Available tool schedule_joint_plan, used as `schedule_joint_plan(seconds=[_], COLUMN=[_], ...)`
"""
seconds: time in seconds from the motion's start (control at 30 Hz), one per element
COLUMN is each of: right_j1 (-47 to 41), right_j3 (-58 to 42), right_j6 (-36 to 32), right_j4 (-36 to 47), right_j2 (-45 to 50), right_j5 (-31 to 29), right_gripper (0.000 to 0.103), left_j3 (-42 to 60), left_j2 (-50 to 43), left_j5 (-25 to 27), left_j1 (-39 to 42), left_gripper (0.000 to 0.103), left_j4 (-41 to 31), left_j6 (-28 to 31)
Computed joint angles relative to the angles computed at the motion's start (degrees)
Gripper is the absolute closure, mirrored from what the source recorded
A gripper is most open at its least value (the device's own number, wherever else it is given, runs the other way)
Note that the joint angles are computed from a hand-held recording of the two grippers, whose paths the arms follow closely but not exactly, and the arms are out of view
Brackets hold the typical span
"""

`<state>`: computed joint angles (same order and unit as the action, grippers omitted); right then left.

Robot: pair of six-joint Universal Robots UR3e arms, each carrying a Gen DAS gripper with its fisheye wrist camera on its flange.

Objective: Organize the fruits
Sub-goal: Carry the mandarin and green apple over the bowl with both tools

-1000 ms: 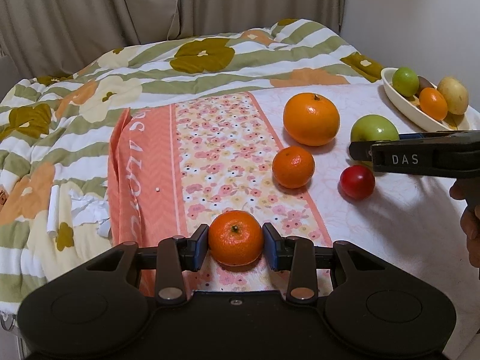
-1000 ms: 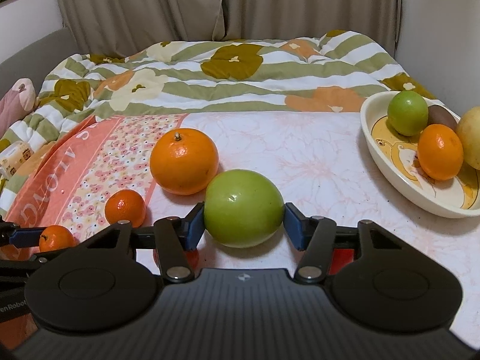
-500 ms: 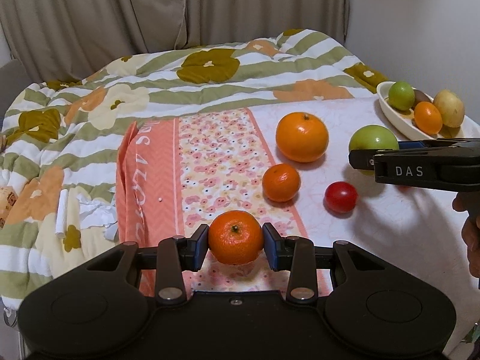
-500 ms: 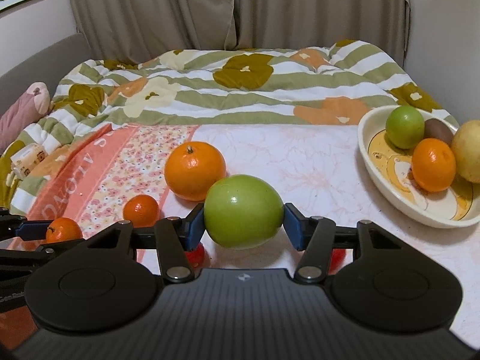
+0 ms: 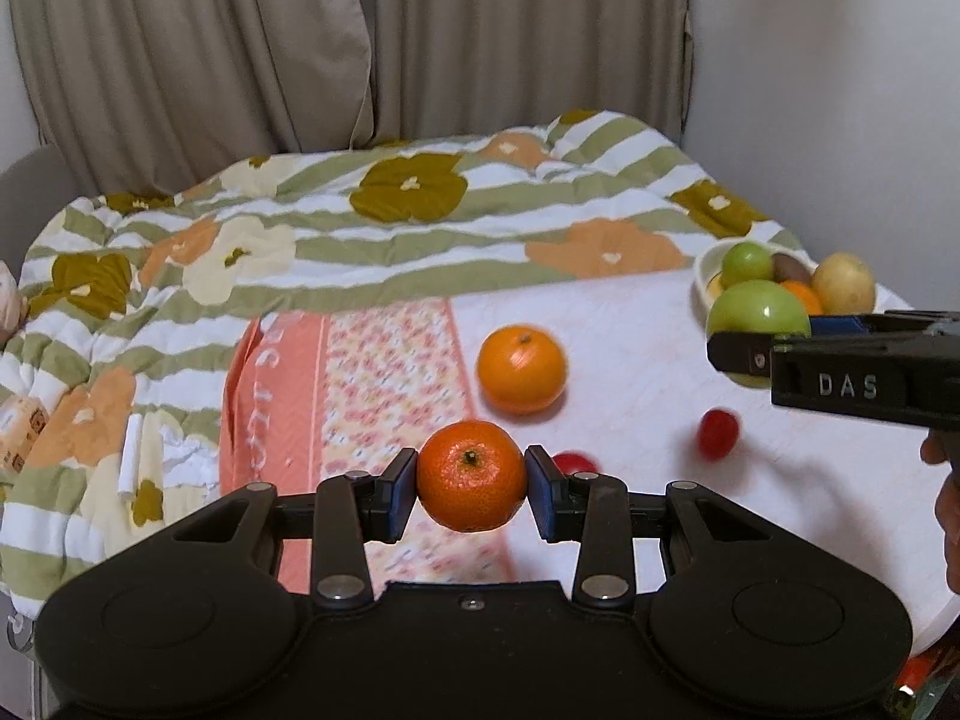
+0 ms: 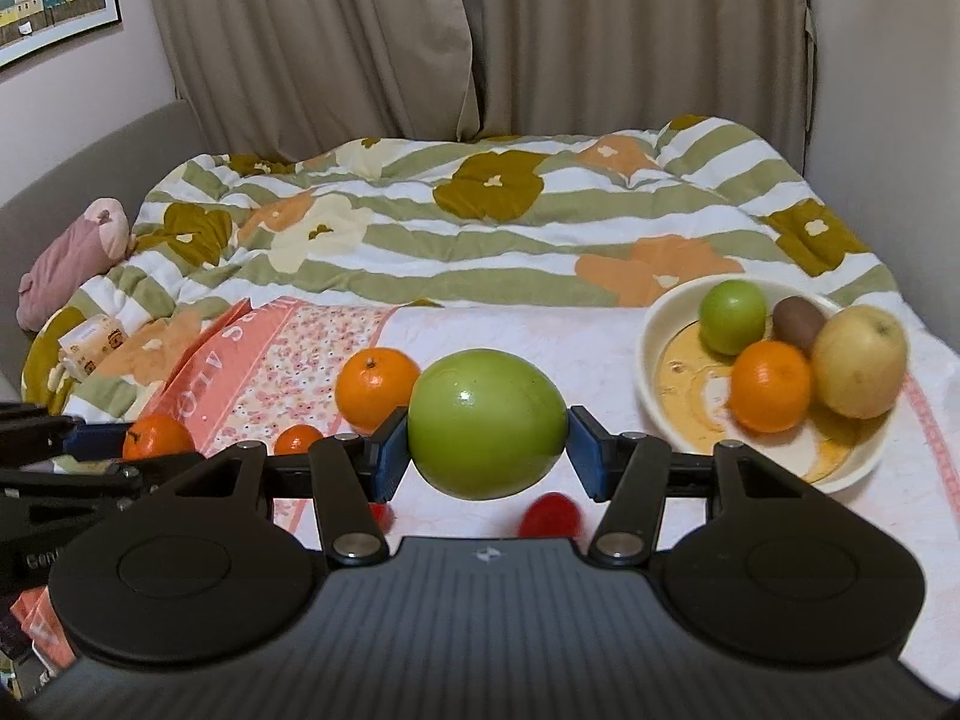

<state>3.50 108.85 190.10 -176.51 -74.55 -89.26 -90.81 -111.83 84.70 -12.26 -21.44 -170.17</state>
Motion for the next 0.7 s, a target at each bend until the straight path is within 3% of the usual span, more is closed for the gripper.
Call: schedule_joint_plan(seconds=[0.37,0.7], right_j1=[-13.87,-31.81], right_j3=[9.76,15.18], right_j6=[-7.5,-17.48], right_j4=[5.99,10.74], right_j2=[-16.86,-24.18], right_j5=[9.36,20.41], right_gripper=[0.033,0.033], left_j3=[14.43,41.18], left_j2=[-5.07,-20.95], left_j5=[4.25,7.89], left_j1=[-10.05,-17.45], left_gripper=[0.061,0.061], left_j4=[-5.44,-15.77], left_j6=[-5.07,-7.04])
